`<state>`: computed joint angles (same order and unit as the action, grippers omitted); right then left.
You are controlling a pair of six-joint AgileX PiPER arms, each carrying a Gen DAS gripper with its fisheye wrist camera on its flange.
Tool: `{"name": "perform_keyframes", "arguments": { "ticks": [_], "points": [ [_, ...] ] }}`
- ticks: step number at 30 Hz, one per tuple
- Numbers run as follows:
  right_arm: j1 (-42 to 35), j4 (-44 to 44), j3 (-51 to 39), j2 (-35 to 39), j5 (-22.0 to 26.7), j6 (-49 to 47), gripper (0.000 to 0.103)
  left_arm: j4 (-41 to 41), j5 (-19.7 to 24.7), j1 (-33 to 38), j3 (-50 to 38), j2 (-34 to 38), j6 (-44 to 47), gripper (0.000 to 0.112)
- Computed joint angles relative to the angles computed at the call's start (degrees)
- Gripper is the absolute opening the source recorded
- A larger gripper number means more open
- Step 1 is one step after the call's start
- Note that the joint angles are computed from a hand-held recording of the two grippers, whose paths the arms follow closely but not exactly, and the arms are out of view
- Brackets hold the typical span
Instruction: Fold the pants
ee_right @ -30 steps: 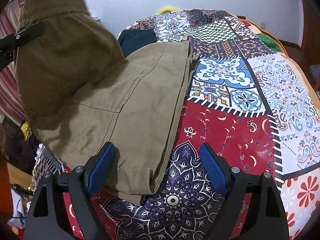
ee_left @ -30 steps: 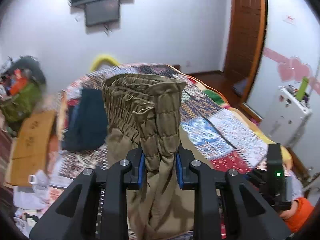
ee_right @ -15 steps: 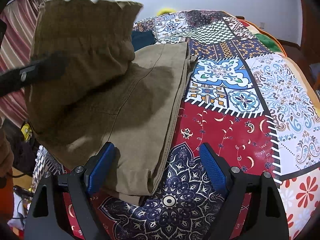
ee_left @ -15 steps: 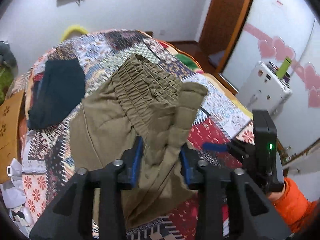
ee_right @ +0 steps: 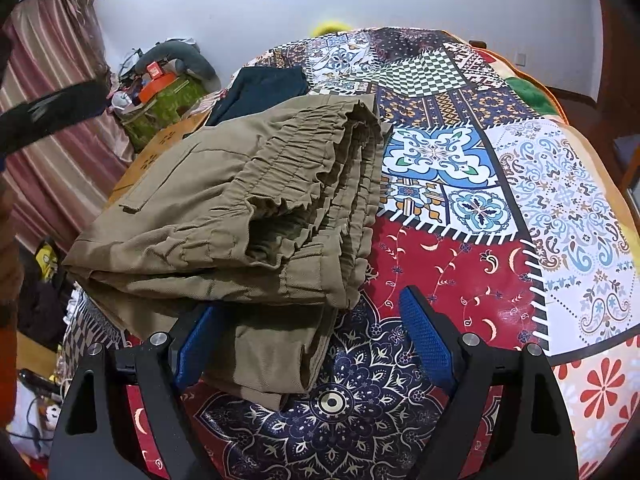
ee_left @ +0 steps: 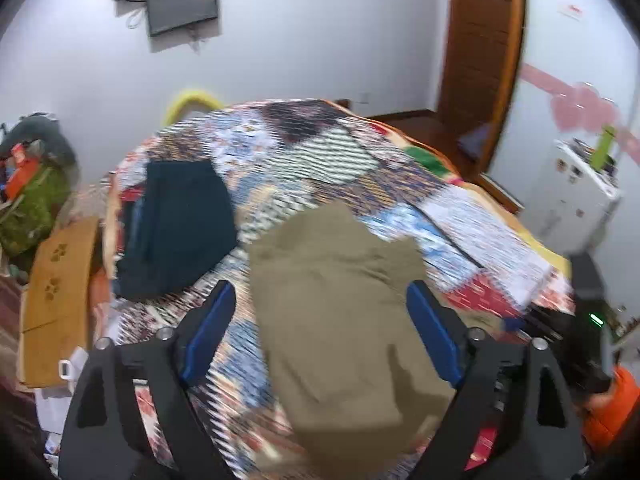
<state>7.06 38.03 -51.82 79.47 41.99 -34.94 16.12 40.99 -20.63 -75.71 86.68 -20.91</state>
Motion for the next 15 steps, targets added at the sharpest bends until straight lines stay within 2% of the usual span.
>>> {"name": "perform_keyframes", "arguments": {
  "ticks": [3, 7, 12, 15],
  "points": [
    [-0.17, 0.01, -0.12, 0.15, 0.2, 0.09, 0.084, -0.94, 0.01, 4.54, -4.4, 4.65, 2.99, 0.091],
    [-0.61, 0.39, -0.51, 0.64, 0.69, -0.07, 0.084, -5.86, 3.57, 9.87, -15.21, 15.04, 9.97, 0.091],
    [-1.28, 0.28, -1.24, 1.55, 1.05, 0.03, 0.084, -6.78, 10.56, 12.6, -31.39, 30.1, 13.08, 0.091],
    [-1.77, -0.35, -1.72, 2.01, 1.28, 0.65, 0.084, -7.16, 16.55, 12.97, -41.78, 39.14, 14.5, 0.091]
  ]
}}
